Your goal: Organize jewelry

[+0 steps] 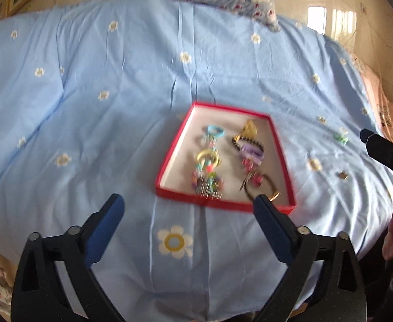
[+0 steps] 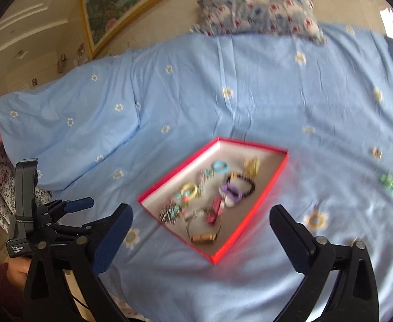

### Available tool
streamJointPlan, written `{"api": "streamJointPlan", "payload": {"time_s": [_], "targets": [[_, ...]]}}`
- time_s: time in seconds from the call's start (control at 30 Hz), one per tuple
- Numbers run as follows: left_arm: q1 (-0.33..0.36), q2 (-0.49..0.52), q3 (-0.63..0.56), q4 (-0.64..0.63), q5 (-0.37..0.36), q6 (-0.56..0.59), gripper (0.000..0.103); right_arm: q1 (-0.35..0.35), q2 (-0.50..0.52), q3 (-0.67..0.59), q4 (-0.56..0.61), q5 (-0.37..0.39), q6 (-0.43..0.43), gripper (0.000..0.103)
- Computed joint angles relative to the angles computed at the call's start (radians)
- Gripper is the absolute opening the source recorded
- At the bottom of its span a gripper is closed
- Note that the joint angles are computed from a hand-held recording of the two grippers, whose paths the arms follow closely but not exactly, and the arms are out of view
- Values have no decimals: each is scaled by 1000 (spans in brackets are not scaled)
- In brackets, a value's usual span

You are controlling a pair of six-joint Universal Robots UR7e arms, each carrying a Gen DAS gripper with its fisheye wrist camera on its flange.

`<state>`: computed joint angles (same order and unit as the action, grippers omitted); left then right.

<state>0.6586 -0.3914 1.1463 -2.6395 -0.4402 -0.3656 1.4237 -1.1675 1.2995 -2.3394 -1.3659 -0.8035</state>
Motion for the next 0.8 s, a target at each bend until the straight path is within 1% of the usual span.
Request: {"api": "streamJointPlan", "payload": {"time_s": [0.07, 0.1, 0.13, 0.17, 0.27, 0.3, 0.37, 0.43, 0.53, 0.6, 0.73, 0.8], "targets": [[-11, 13, -20, -78, 9, 96, 103, 20, -13, -15, -2, 15, -38, 103], [-13, 22, -32, -95, 16, 130, 103, 28, -15, -20, -1, 14, -52, 103], [-13, 33, -46, -94, 34, 144, 103, 39, -15, -26, 10, 0, -72, 103], [-12, 43, -59, -74, 54, 135, 103, 47, -14, -24, 5, -20, -78, 103], [-4, 49, -47, -30, 71, 53, 103, 48, -19, 40, -98, -64, -78, 103], [-1, 49, -39, -24, 73, 29, 103, 41, -18, 65, -127, -78, -64, 103], [6, 47, -20, 5, 82, -30, 103, 22, -15, 91, -151, -83, -40, 103], [13, 43, -7, 74, 84, -103, 103, 2, -4, 114, -176, -87, -14, 103], [19, 43, 6, 144, 94, -178, 103, -17, 8, 125, -176, -105, 8, 103], [21, 39, 9, 206, 97, -235, 103, -21, 9, 137, -184, -118, 9, 103], [17, 30, 12, 271, 93, -297, 103, -23, 6, 155, -194, -143, 2, 103], [13, 25, 3, 342, 100, -348, 103, -21, 4, 164, -199, -151, 2, 103]]}}
